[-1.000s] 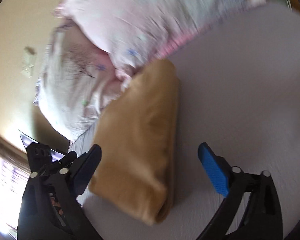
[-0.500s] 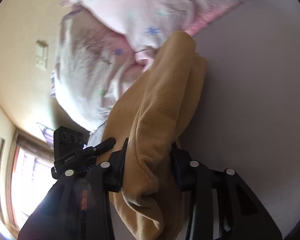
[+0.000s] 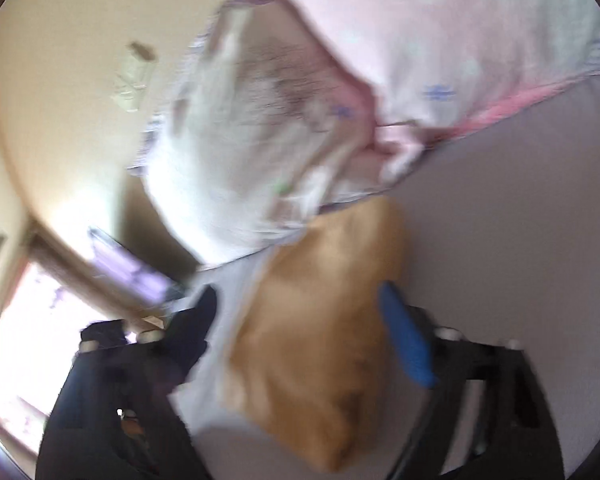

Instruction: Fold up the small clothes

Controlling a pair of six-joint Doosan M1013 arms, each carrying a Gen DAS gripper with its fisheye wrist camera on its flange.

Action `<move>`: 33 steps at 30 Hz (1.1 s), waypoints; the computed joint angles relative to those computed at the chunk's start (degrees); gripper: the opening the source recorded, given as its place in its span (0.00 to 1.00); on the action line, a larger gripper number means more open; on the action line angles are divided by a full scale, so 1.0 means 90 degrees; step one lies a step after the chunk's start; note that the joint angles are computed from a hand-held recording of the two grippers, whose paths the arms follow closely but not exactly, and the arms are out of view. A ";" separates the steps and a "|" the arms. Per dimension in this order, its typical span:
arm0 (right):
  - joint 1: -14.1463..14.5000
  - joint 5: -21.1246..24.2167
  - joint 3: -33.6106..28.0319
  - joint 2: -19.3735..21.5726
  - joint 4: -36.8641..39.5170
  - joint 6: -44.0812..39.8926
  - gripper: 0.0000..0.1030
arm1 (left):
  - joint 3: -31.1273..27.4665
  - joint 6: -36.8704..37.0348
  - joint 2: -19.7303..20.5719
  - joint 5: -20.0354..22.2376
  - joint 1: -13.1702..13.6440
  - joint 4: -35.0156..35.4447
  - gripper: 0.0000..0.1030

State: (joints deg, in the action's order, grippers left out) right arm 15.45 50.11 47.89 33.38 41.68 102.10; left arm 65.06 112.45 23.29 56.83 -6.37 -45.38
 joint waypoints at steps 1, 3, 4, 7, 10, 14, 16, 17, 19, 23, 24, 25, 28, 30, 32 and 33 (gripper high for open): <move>0.0012 0.0315 -0.0297 0.0184 0.0168 -0.0025 0.87 | -0.0001 0.0136 0.0001 0.0105 -0.0053 -0.0099 0.41; 0.0060 0.0924 -0.0834 0.0540 0.0167 0.0230 0.87 | 0.0009 0.0282 0.0002 0.0295 -0.0135 -0.0117 0.45; 0.0075 0.1164 -0.1012 0.0694 0.0143 0.0420 0.87 | -0.0003 0.0322 0.0022 0.0375 -0.0189 -0.0039 0.45; 0.0073 0.1503 -0.1251 0.0927 -0.0325 0.1241 0.82 | -0.0086 -0.0100 0.0117 0.0498 -0.0446 0.0999 0.48; 0.0009 0.0921 -0.0443 0.0422 0.0240 0.0702 0.81 | 0.0083 0.0058 0.0006 0.0433 -0.0423 0.0896 0.50; 0.0028 0.0623 0.0427 -0.0143 0.1559 -0.0640 0.87 | 0.0482 0.0374 -0.0289 0.0112 -0.0271 0.0211 0.63; 0.0087 0.0742 0.0655 -0.0252 0.1678 -0.0767 0.88 | 0.0602 0.0375 -0.0355 0.0064 -0.0246 0.0058 0.64; 0.0128 0.0868 0.0689 -0.0250 0.1444 -0.0532 0.88 | 0.0643 0.0281 -0.0380 0.0043 -0.0255 0.0108 0.67; 0.0175 0.1113 0.0699 -0.0200 0.0841 0.0060 0.88 | 0.0683 0.0048 -0.0405 0.0019 -0.0269 0.0254 0.69; 0.0180 0.0781 0.1152 -0.0508 0.0883 -0.0035 0.86 | 0.0797 -0.0564 -0.0521 0.0036 -0.0231 0.0558 0.88; 0.0231 0.0657 0.1222 -0.0652 0.0563 -0.0092 0.90 | 0.0837 -0.0770 -0.0574 -0.0088 -0.0263 0.0848 0.92; 0.0289 0.0587 0.1242 -0.0730 0.0228 -0.0017 0.95 | 0.0899 -0.1057 -0.0657 -0.0251 -0.0326 0.1308 0.94; 0.0632 0.0429 0.1325 -0.1034 -0.1727 0.0580 0.99 | 0.1067 -0.2219 -0.0879 -0.0636 -0.0700 0.3355 0.98; 0.0876 0.0790 0.1134 -0.0989 -0.3097 0.1213 0.99 | 0.1050 -0.2618 -0.0862 -0.0529 -0.0873 0.4123 0.98; 0.1142 0.1423 0.0915 -0.0895 -0.4361 0.1680 0.99 | 0.1014 -0.2847 -0.0790 -0.0381 -0.0993 0.4597 0.98; 0.1234 0.1601 0.0862 -0.0836 -0.4757 0.1790 0.99 | 0.0977 -0.2952 -0.0742 -0.0275 -0.1037 0.4780 0.98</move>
State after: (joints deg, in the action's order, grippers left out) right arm 26.56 64.52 55.64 25.86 -1.13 118.21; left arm 73.85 85.88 16.61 54.35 -15.70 -2.37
